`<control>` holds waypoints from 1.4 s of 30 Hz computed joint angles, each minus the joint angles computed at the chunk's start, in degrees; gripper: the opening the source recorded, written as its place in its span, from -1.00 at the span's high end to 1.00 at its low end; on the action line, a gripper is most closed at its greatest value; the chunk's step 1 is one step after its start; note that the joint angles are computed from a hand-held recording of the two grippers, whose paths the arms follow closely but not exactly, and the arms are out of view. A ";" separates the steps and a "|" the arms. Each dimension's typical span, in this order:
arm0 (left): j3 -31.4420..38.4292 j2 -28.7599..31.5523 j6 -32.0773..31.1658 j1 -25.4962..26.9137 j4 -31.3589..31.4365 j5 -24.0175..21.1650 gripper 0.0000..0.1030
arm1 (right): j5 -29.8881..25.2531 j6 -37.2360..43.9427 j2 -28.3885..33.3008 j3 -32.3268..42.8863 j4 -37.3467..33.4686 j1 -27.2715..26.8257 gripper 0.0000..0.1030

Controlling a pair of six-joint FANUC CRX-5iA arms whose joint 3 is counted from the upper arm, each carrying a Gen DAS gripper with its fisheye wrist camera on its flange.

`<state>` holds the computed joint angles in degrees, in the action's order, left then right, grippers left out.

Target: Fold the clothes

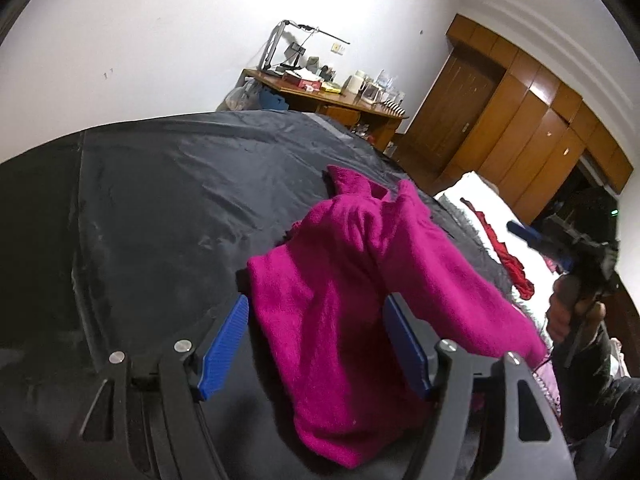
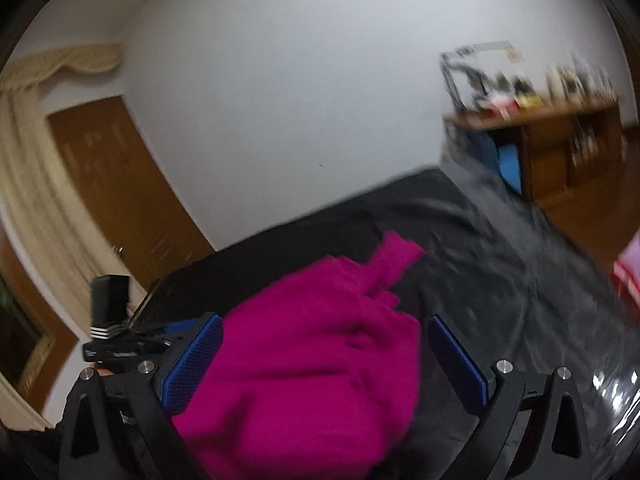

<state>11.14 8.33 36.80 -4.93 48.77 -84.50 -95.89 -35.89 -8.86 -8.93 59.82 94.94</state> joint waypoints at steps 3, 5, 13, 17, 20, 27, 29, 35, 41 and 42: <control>1.51 0.99 1.38 -1.19 -0.54 0.94 -0.45 | 8.39 -8.45 -5.99 -8.01 2.32 -1.10 -1.00; 2.42 1.72 2.43 -1.84 -0.62 1.40 -0.47 | 17.38 -17.93 -10.18 -14.77 8.53 -2.18 -1.00; 5.90 4.42 4.22 -4.52 -2.07 0.69 -0.48 | 41.14 -23.66 -15.06 -21.75 15.33 -16.51 -1.00; 5.87 4.48 1.69 -5.20 -1.00 -1.23 -0.48 | 53.99 -22.40 -14.65 -22.75 14.75 -24.82 -1.00; 5.09 3.88 -0.94 -5.66 -0.50 -2.63 -0.48 | 63.40 -18.94 -13.50 -22.70 11.50 -30.73 -1.00; 2.11 1.14 -6.33 -6.06 -1.86 -4.50 -0.48 | 66.74 6.14 -8.20 -15.21 -9.05 -31.81 0.61; 1.38 0.24 -7.79 -5.86 -2.38 -4.63 -0.48 | 66.23 9.87 -8.39 -14.58 -8.65 -29.61 0.66; 1.62 -1.04 -10.47 -3.83 -0.82 -4.14 -0.54 | 59.61 16.81 -9.68 -13.19 0.30 -19.42 0.72; 5.22 -1.21 -13.57 -2.48 -0.25 -3.13 -0.55 | 53.74 33.15 -4.64 -4.43 -8.00 -11.44 0.72; 5.84 -1.29 -14.73 -2.45 -0.23 -3.21 -0.55 | 54.13 34.92 -3.76 -3.54 -9.72 -11.16 0.72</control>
